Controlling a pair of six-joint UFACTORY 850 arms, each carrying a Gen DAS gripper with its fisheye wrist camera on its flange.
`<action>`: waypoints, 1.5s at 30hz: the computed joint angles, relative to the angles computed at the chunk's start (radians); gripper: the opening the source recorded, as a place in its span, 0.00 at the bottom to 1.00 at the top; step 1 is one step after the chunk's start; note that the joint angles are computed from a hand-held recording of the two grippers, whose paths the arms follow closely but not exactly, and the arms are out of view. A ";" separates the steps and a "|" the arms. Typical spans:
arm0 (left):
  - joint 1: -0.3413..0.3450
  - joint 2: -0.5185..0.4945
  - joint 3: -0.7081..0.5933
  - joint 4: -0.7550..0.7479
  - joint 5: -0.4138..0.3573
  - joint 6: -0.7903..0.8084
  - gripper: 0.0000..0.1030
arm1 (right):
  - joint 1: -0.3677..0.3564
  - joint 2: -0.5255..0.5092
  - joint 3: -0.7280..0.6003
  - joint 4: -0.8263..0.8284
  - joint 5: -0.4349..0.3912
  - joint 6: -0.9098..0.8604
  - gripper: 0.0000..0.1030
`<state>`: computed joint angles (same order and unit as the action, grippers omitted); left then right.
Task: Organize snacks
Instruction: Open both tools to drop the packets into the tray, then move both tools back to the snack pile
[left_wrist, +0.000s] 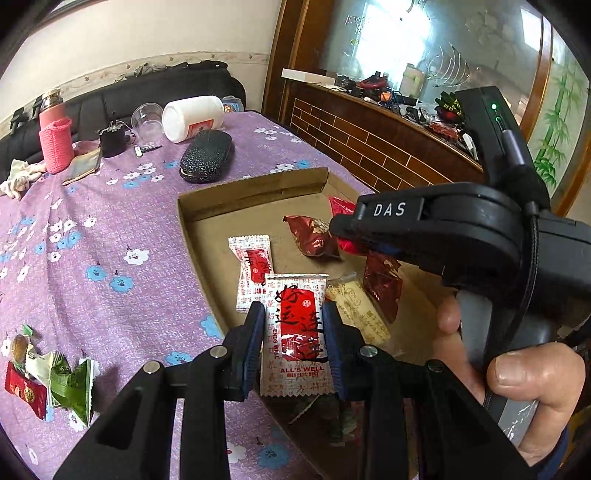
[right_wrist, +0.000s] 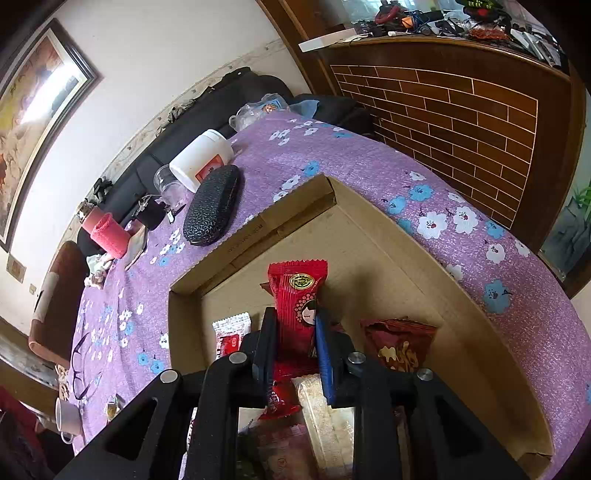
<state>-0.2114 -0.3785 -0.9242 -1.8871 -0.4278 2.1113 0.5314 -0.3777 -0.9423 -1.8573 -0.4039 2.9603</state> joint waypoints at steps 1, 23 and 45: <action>0.000 0.001 0.001 -0.001 0.000 0.001 0.30 | 0.002 -0.002 -0.004 0.020 -0.004 -0.020 0.21; 0.107 0.103 0.057 0.066 -0.051 -0.061 0.44 | 0.068 0.024 0.007 -0.050 -0.157 -0.001 0.27; 0.381 0.001 -0.076 0.153 0.053 -0.204 0.44 | 0.102 -0.006 -0.027 -0.042 -0.192 -0.074 0.27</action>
